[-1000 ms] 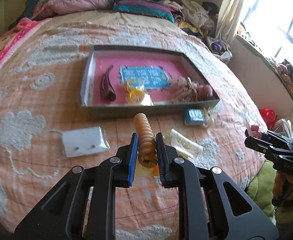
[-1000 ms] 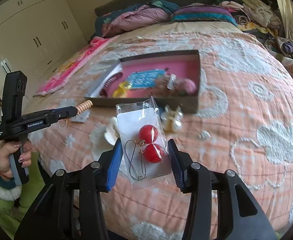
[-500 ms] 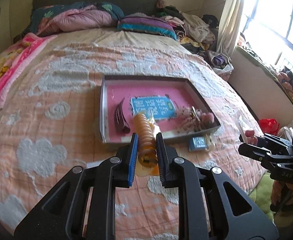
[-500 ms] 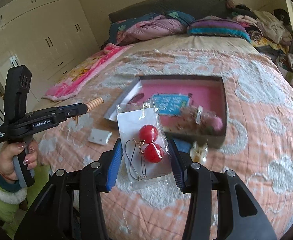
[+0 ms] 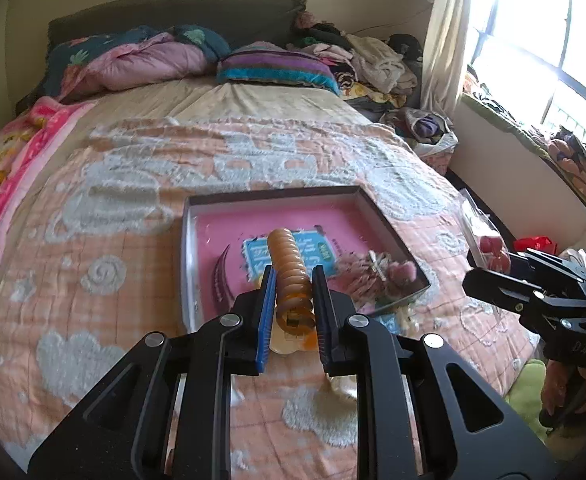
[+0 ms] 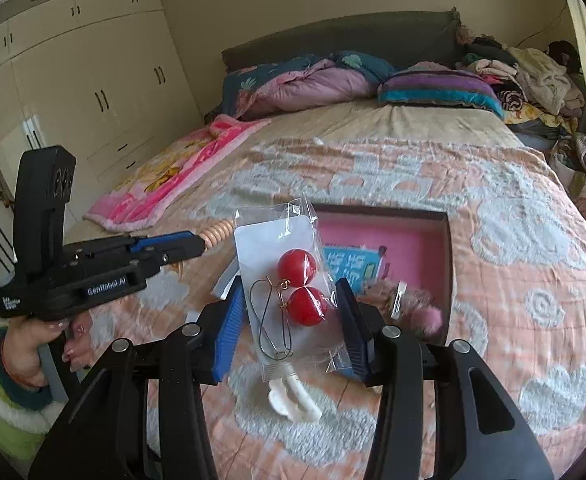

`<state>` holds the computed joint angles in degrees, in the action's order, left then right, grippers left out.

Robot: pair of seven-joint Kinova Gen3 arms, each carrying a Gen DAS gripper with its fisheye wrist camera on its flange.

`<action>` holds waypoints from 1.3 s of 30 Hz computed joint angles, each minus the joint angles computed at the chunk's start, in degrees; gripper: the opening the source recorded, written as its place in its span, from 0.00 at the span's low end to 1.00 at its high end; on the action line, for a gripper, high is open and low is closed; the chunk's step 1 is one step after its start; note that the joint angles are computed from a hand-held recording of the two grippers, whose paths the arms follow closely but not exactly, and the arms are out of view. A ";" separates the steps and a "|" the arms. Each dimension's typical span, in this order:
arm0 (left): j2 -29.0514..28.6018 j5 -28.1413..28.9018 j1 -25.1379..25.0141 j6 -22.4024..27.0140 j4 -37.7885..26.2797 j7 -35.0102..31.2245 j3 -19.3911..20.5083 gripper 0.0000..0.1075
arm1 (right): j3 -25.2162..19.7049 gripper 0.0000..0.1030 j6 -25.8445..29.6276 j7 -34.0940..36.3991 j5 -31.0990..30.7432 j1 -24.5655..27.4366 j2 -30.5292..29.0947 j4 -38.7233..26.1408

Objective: Organize jewelry
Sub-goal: 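Carry the spiral and the earring card over the pink tray with both tools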

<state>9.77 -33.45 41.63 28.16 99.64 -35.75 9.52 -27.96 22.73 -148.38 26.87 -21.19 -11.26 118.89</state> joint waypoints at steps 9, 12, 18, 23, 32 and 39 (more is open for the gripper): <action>3.44 2.28 0.73 -0.09 -4.46 -3.65 -0.72 0.10 | 1.60 0.43 -0.22 0.24 0.46 2.24 -0.34 -0.80; 4.39 3.03 1.25 -0.31 -5.45 -4.49 -1.47 0.10 | 2.12 0.43 -0.03 0.41 0.39 2.99 -0.51 -0.83; 6.59 4.40 2.16 -0.18 -7.70 -6.61 -2.55 0.10 | 2.68 0.43 0.21 0.15 0.56 5.15 -0.68 -0.89; 8.63 6.02 2.61 -0.74 -9.30 -8.51 -3.40 0.10 | 3.79 0.43 0.59 0.51 1.05 6.17 0.03 -1.48; 13.15 9.09 3.68 0.80 -12.79 -11.92 -4.92 0.10 | 7.32 0.43 0.14 0.39 2.31 5.35 3.72 -2.36; 15.55 11.19 3.94 1.41 -14.17 -14.13 -5.58 0.10 | 10.85 0.43 -0.56 -0.37 3.76 2.24 7.40 -3.15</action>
<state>25.33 -22.26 45.57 29.57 85.47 -49.88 3.94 -17.10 22.16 -148.74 30.63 -18.96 -3.86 115.75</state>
